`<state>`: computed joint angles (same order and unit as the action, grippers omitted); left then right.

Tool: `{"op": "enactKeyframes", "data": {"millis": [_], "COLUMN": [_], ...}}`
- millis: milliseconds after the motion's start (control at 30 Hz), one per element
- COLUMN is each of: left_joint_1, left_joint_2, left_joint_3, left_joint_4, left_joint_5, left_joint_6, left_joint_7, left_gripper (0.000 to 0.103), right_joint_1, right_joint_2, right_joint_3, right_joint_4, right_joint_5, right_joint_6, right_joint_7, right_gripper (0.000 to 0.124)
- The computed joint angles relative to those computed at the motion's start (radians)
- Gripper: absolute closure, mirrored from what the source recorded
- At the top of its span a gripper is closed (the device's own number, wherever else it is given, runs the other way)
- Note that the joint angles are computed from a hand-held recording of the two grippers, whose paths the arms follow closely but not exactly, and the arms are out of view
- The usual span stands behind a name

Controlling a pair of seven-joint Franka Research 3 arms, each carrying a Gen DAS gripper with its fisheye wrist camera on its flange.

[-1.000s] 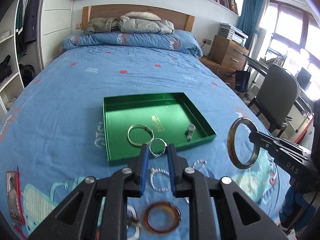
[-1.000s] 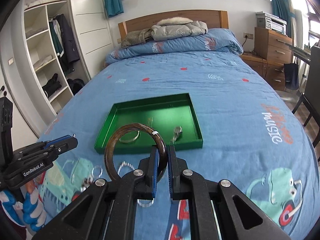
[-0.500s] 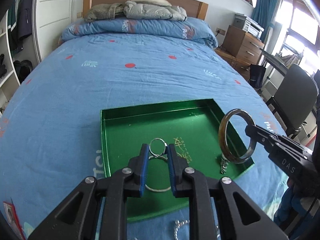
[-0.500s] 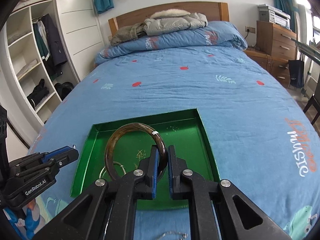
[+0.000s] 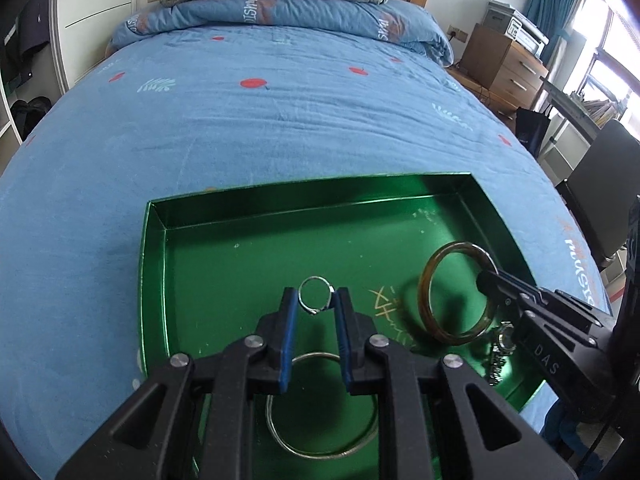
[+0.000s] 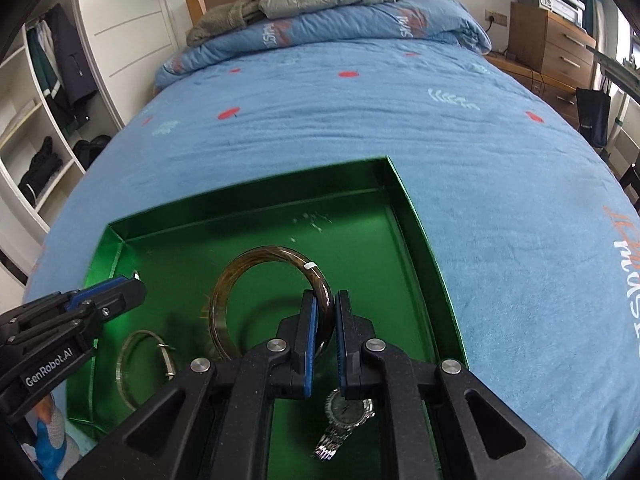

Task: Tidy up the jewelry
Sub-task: 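Place the brown bangle in the tray with the right tool while the left tool drops the ring there, then open both tools and move them back over the remaining jewelry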

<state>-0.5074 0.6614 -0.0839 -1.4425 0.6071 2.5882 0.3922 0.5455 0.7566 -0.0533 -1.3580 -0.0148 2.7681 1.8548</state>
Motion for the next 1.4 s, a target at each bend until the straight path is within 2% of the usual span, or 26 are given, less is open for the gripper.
{"op": "enactKeyframes", "data": {"millis": [133, 267, 533, 600, 700, 833, 933, 1100, 1233, 1300, 1400], "left_joint_1": [0.007, 0.018, 0.024, 0.031, 0.030, 0.014, -0.008, -0.054, -0.051, -0.050, -0.041], "left_joint_2": [0.016, 0.012, 0.023, 0.022, 0.017, -0.022, -0.075, -0.205, -0.317, -0.378, -0.469], "left_joint_3": [-0.001, -0.005, -0.011, -0.015, -0.014, 0.003, 0.022, 0.044, -0.002, -0.025, -0.073], "left_joint_4": [-0.001, -0.023, -0.004, -0.005, -0.006, -0.042, -0.083, -0.182, -0.260, -0.306, -0.371], "left_joint_5": [-0.011, -0.025, -0.055, -0.065, -0.070, -0.041, 0.014, 0.182, 0.257, 0.297, 0.326], "left_joint_6": [-0.007, 0.027, 0.017, 0.023, 0.008, 0.013, 0.009, 0.002, -0.055, -0.088, -0.152], "left_joint_7": [0.005, 0.002, 0.020, 0.027, 0.036, 0.006, -0.041, -0.184, -0.214, -0.239, -0.244], "left_gripper": [0.086, 0.086, 0.085, 0.085, 0.084, 0.082, 0.082, 0.082, 0.082, 0.082, 0.082], "right_joint_1": [0.005, 0.016, 0.024, 0.023, 0.031, 0.039, 0.055, 0.080, 0.101, 0.130, 0.126], "right_joint_2": [0.026, 0.039, 0.050, 0.050, 0.036, -0.034, -0.118, -0.282, -0.436, -0.527, -0.648], "right_joint_3": [-0.007, -0.016, -0.024, -0.021, -0.031, -0.042, -0.061, -0.090, -0.113, -0.147, -0.148], "right_joint_4": [0.034, 0.056, 0.080, 0.086, 0.072, -0.020, -0.121, -0.315, -0.490, -0.584, -0.705], "right_joint_5": [-0.013, -0.033, -0.058, -0.061, -0.073, -0.088, -0.114, -0.171, -0.242, -0.332, -0.430], "right_joint_6": [-0.033, -0.052, -0.080, -0.091, -0.093, -0.042, 0.003, 0.099, 0.199, 0.241, 0.286], "right_joint_7": [-0.005, -0.006, -0.003, -0.002, 0.015, 0.045, 0.078, 0.155, 0.241, 0.319, 0.401], "right_gripper": [0.116, 0.116, 0.115, 0.110, 0.089, 0.077, 0.076, 0.071, 0.068, 0.067, 0.066]}}
